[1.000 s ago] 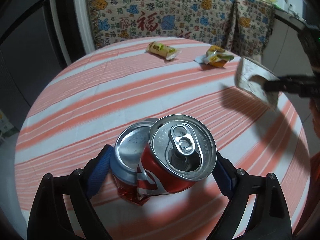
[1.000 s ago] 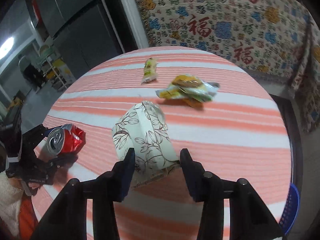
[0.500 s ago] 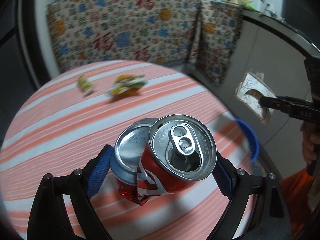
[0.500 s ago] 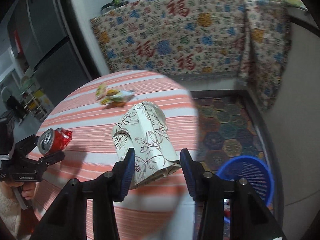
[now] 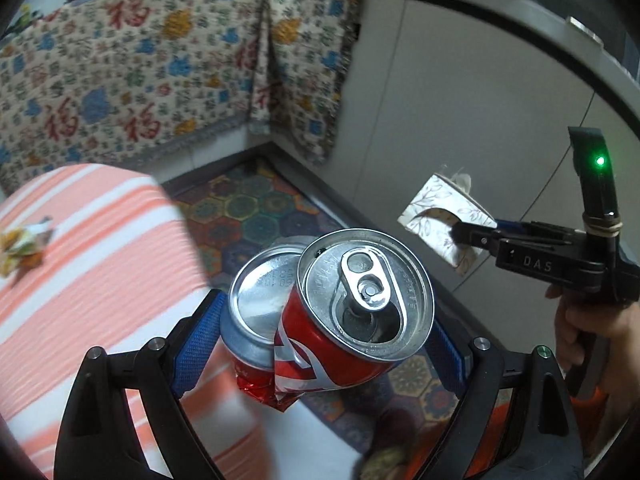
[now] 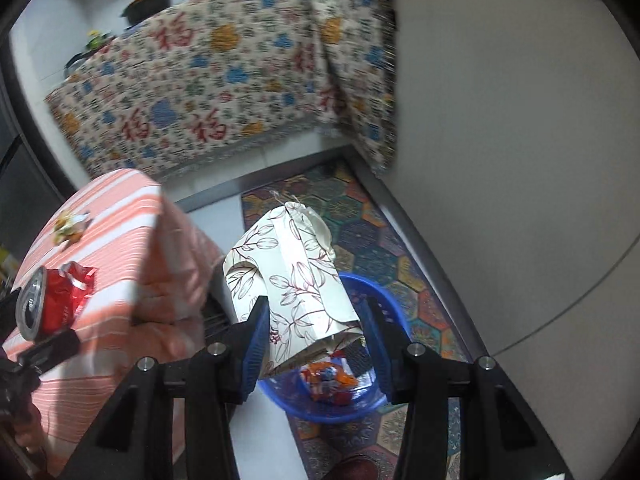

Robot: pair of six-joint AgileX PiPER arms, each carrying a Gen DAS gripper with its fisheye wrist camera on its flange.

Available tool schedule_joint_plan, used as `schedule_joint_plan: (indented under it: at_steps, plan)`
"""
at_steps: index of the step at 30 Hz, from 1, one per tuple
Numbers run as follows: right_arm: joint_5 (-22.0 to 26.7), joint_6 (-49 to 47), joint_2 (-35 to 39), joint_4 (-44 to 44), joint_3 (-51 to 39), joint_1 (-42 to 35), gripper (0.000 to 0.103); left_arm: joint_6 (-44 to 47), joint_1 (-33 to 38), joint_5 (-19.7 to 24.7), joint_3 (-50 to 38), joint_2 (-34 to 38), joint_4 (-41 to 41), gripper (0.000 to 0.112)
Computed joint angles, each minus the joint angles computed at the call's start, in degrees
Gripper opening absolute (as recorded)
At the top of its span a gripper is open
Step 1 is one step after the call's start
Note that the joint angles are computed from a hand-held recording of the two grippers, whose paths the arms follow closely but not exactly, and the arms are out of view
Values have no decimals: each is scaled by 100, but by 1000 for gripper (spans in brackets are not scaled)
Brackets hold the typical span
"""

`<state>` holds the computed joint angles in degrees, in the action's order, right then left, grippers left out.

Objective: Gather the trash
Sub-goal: 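Carry the can and paper box over the wastebasket and open both tools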

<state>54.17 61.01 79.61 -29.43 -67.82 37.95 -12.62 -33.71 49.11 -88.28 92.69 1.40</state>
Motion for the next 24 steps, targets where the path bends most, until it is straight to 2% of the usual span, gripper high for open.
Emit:
schedule_joint_plan:
  at_steps: [7, 10, 16, 24]
  plan:
    - [-1017, -366, -213, 440, 934, -989, 47, -369, -314, -329, -368, 913, 220, 92]
    - [-1312, -693, -170, 739, 1118, -1286, 47, -505, -352, -462, -433, 1143, 280, 92]
    - [-1721, -1382, 54, 1247, 1182, -1738, 47, -451, -382, -618, -605, 1581, 174, 92]
    - [-1939, -1982, 336, 1789, 1182, -2152, 47, -395, -507, -721, -779, 1931, 217, 92]
